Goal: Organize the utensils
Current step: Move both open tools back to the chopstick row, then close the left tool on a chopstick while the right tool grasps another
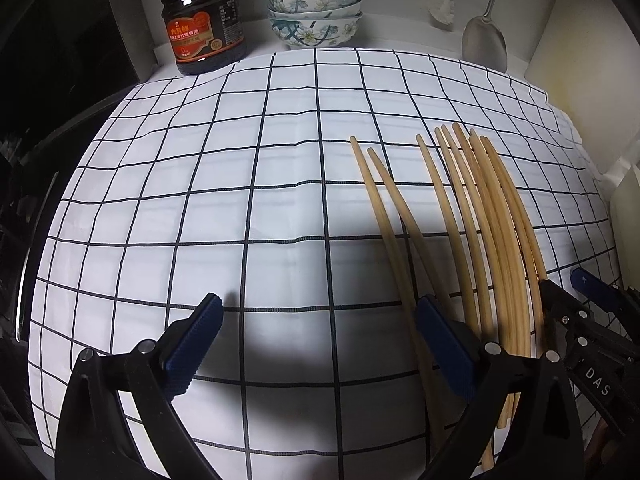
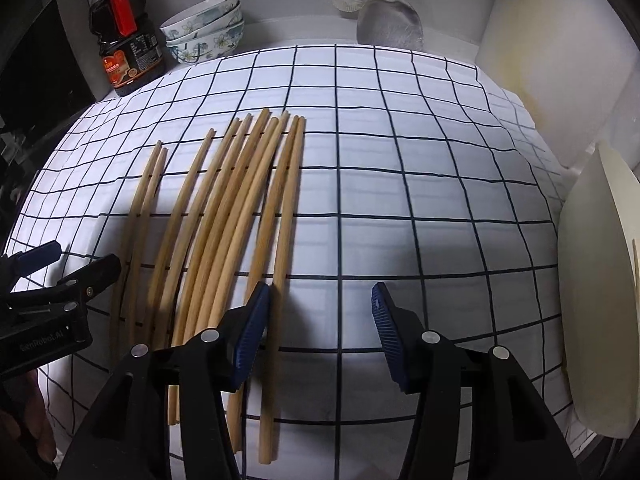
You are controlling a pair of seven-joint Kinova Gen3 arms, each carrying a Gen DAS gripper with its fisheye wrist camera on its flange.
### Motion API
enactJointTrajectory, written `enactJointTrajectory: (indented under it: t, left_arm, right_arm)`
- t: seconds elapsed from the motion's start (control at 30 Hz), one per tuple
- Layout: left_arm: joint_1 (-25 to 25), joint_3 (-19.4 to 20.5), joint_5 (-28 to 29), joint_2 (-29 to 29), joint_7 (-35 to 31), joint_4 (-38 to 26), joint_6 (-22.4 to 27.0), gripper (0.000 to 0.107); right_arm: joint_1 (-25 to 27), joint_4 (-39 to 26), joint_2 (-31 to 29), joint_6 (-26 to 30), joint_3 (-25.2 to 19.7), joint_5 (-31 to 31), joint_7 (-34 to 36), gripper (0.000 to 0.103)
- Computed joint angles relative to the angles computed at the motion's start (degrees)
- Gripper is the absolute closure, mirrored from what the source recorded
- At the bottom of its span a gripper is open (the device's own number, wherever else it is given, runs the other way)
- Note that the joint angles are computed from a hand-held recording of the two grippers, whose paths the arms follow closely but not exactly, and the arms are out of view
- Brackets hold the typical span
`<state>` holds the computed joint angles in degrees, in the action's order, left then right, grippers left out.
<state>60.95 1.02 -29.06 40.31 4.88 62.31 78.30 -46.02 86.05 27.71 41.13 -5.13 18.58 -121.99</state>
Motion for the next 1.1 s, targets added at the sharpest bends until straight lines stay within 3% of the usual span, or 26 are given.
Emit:
enactJointTrajectory:
  t: [0.3,0.43,0.7,0.87,1.1]
  left_arm:
    - [-0.2,0.0,-0.3,-0.4,1.5,1.4,-1.6,0.010]
    - [-0.1,-0.1,0.2,1.9,-0.9,-2.4,1.5,0.010]
    - [0.6,-0.9,-0.1,2.2,0.4,-2.4,1.3,0.012]
    - [1.1,-0.7,-0.8,2.1,-0.3,-2.6,0.8,0.024]
    - [1.6,-0.7,-1.0,2.4,-2.3,-4.2,0.5,0.063]
  right_arm:
    - [0.4,0.9,-0.6,-0.3,0.2,0.0,-0.6,0.053]
    - [0.0,0.8,-0.4,-0.5,0.3,0.6,-0.9,0.053]
    - [-0.4,1.7,-0.6,-2.2,0.4,1.6,-0.8,0.053]
    - [-0.3,2.1,-0.7,-3.1,-0.1,1.5,0.7,0.063]
    - [-1.4,2.0,-0.6,-3.6,-0.2,2.0,2.2,0.087]
